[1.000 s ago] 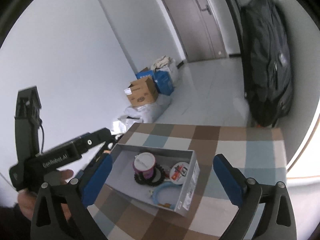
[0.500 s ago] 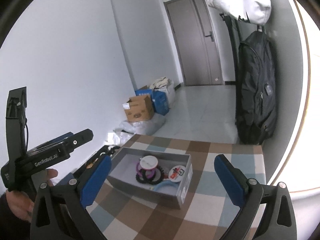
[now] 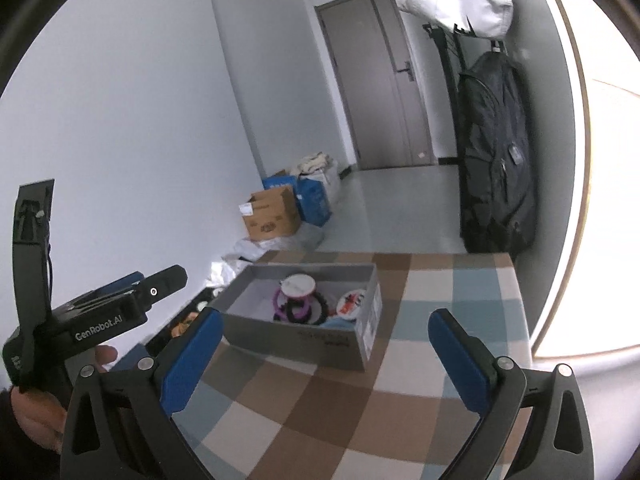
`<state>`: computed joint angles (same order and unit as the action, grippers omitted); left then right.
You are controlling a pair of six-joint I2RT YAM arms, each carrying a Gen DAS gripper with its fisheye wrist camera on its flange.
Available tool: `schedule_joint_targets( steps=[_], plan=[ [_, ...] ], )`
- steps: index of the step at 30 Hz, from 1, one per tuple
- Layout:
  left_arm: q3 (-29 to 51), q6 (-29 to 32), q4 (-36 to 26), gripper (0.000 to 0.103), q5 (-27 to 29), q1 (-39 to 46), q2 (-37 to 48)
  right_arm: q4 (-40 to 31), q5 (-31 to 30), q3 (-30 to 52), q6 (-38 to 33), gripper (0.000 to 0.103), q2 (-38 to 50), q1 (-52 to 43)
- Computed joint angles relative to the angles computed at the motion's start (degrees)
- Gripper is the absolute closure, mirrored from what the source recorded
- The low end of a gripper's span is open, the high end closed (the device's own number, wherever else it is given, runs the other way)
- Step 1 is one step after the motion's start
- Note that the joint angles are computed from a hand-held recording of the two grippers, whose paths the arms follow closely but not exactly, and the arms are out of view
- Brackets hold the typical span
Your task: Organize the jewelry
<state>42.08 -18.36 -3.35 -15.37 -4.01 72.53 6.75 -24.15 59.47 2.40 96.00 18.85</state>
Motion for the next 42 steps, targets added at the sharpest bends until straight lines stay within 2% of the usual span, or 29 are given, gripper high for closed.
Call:
schedule_joint_targets(
  steps=[5,26,30,42],
  plan=[
    [-0.1,0.1,-1.1,0.020,0.4,-0.8,0.9,1.8,0.9,-1.1,-1.0,0.000,0.0,0.2],
    [-0.2,-0.2,-2.5,0.020,0.7,-0.7,-0.1,0.7,1.2,-0.9,-2.8,0.000,0.6,0.8],
    [-0.4,0.2,-2.2,0.020,-1.3,-1.8,-0.5,1.0,1.2,-0.9,-2.6,0.000,0.6,0.8],
    [-0.1,0.5,-2.6,0.020,0.4,-0.9,-0.1,0.7,1.2,-0.6,-2.3,0.000,0.9,0.5]
  ],
)
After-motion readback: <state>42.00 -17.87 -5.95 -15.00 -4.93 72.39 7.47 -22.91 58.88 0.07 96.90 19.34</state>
